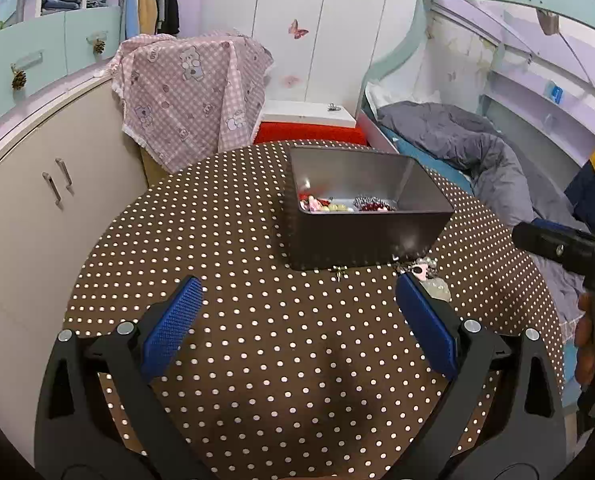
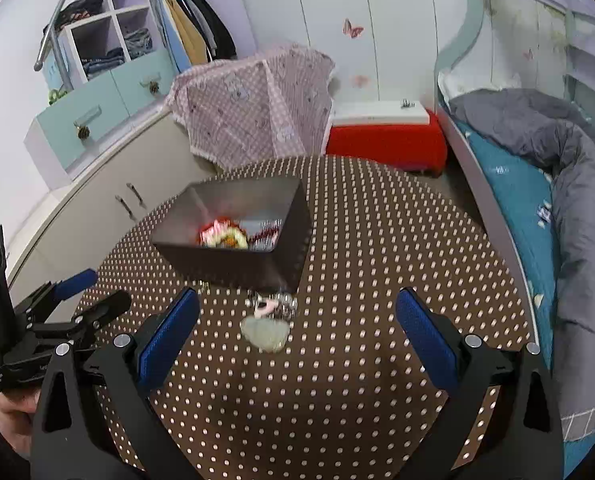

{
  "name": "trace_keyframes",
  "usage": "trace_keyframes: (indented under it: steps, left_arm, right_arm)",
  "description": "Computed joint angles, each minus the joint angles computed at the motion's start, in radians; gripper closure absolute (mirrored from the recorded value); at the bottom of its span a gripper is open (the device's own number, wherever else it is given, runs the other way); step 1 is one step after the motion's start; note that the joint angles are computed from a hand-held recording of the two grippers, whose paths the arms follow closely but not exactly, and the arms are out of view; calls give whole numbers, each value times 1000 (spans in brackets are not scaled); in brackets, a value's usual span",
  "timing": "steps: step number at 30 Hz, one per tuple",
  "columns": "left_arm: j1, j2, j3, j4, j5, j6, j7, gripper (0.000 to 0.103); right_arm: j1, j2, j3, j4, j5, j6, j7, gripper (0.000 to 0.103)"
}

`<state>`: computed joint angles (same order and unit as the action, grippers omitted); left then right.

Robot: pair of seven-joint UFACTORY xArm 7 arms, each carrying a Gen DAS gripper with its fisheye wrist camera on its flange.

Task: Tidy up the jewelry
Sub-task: 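Lift both grippers from the tin toward the remaining jewelry, then lower the left gripper onto the small gold stud and close it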

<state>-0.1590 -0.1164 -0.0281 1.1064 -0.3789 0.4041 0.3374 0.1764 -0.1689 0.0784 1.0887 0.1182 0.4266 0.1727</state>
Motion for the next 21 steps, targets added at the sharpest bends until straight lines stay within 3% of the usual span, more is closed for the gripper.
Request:
trace_keyframes:
  steps: [6,11,18,21]
  left_arm:
    - [8,59,-21,40,83,27,-49,8]
    - [13,127,-32,97,61,66,-54,8]
    - [10,229,-45,193,220,85,-201,8]
    - [17,262,-46,240,235,131,-223,16]
  right_arm:
    - [-4,13,8,-12,-29,39,23,8]
    - [-2,21,10,-28,-41,51,38,8]
    - [4,29,2,-43,-11,46,12,8]
    - [6,35,-2,-41,9,51,-9,8]
